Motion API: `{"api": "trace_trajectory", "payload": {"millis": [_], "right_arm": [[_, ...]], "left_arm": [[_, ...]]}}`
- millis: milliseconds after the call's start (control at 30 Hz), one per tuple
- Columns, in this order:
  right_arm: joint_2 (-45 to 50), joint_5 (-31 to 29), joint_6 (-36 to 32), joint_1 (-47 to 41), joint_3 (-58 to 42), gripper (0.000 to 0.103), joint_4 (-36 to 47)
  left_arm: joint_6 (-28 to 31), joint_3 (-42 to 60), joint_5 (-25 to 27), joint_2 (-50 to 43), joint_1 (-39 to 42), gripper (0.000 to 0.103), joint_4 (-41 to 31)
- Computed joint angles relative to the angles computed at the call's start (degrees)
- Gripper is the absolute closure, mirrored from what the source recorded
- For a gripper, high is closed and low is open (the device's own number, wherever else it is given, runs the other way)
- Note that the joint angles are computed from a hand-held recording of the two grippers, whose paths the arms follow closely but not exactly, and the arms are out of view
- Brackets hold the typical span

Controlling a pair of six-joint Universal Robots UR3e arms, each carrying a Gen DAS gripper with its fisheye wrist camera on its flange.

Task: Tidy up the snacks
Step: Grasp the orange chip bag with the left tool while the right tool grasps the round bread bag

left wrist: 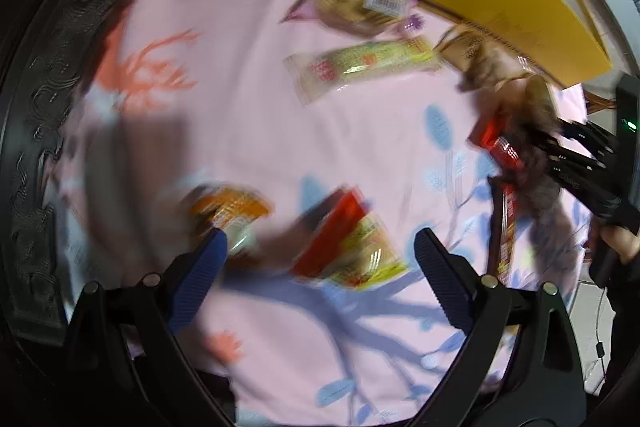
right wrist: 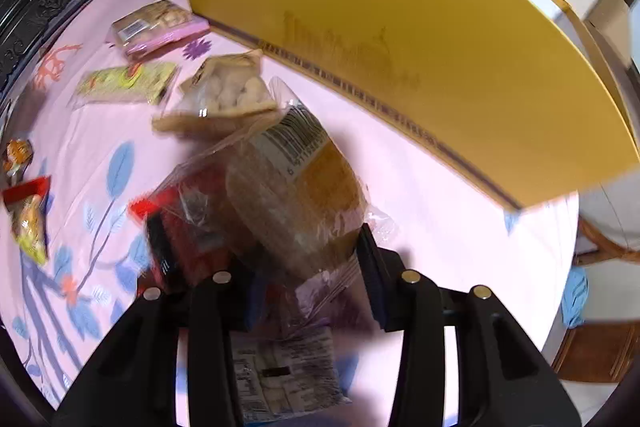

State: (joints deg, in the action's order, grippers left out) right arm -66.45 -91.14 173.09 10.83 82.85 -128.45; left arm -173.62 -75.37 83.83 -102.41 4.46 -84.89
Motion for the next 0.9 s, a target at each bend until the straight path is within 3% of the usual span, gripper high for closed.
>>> {"api": "trace_trajectory", "payload": {"millis": [233, 400, 500, 667, 900], "right_arm": [[-18.0, 3.2, 5.4, -3.6, 17.8, 0.061, -3.5], [-27.9, 3.9, 8.7, -4.3, 24.2, 0.061, -1.4], [-31.3, 3.7, 12.0, -3.6, 26.4, 0.061, -1.4], [-37.2, 5.1, 15.3, -3.8, 30.4, 0.061, -0.9], [-37.4, 5.6, 17.2, -2.3, 31.6, 0.061, -2.6]], "left_arm": [[6.6, -11.1, 1.7, 6.4, -0.1, 0.007, 2.0], [7.5, -14.3, 2.7, 1.7, -5.6, 0.009, 11.3], [6.9, -16.8, 4.7, 1.1, -8.1, 0.022, 17.5], [6.7, -18.6, 3.4, 3.5, -7.3, 0.072, 19.4], [7.1, -22.5, -2.3, 9.7, -3.8, 0.080, 18.5]]}}
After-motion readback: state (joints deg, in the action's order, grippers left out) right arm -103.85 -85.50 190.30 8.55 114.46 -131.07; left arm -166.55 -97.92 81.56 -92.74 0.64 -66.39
